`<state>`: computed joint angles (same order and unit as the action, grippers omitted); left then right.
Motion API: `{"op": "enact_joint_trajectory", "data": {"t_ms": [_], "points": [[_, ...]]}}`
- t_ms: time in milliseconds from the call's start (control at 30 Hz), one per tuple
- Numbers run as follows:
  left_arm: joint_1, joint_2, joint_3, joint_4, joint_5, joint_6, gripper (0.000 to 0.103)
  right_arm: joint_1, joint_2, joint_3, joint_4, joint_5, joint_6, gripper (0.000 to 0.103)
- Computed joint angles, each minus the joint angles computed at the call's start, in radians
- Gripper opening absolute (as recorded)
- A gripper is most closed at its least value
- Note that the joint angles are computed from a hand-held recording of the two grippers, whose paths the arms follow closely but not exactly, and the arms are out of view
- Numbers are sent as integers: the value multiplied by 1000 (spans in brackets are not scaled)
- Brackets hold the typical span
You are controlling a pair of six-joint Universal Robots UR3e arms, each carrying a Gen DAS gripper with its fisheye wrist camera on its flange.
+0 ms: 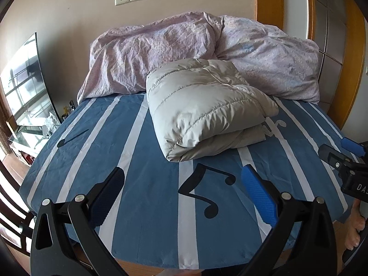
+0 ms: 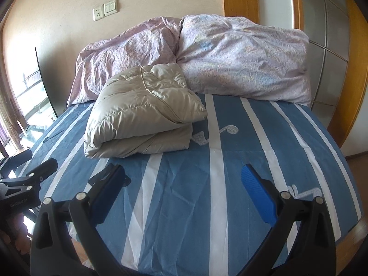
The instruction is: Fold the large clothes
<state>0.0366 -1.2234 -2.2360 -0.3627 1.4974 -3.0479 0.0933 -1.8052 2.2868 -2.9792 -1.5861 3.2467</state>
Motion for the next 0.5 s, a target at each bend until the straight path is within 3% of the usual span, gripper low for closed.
{"op": "enact_joint_trajectory", "data": {"t_ms": [500], "points": [[-40,55,0,-35,23,-6,102,28,-68,58,-7,-28,44,101]]}}
